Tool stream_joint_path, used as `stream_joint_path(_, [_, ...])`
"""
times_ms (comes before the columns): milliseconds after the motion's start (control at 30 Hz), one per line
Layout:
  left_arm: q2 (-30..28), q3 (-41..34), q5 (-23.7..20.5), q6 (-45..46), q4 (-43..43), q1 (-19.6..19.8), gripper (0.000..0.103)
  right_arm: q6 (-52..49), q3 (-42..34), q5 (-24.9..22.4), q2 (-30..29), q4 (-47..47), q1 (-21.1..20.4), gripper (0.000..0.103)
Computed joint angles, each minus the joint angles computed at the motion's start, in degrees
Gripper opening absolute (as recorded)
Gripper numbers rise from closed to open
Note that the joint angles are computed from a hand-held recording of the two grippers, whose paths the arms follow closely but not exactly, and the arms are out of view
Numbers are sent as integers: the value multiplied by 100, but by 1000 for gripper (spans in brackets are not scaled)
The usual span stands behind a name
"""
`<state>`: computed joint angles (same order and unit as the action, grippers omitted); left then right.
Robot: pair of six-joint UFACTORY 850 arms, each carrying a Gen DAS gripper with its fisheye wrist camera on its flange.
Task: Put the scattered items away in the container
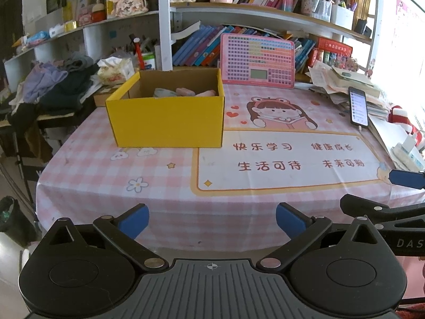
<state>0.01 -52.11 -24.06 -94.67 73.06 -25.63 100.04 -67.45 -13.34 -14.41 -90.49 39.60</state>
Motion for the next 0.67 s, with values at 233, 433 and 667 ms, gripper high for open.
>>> stream_joint_path(233, [-26, -25, 23, 50, -72, 6, 103, -87, -24, 18, -15, 77, -18, 103])
stream_joint_path(433, [-133, -116, 78, 426, -512, 72, 103, -446, -86, 75, -90, 427, -35, 103])
stream_joint_path(667, [-254, -204, 222, 936, -1038, 248, 103, -1449, -299, 209, -280, 1379, -127, 103])
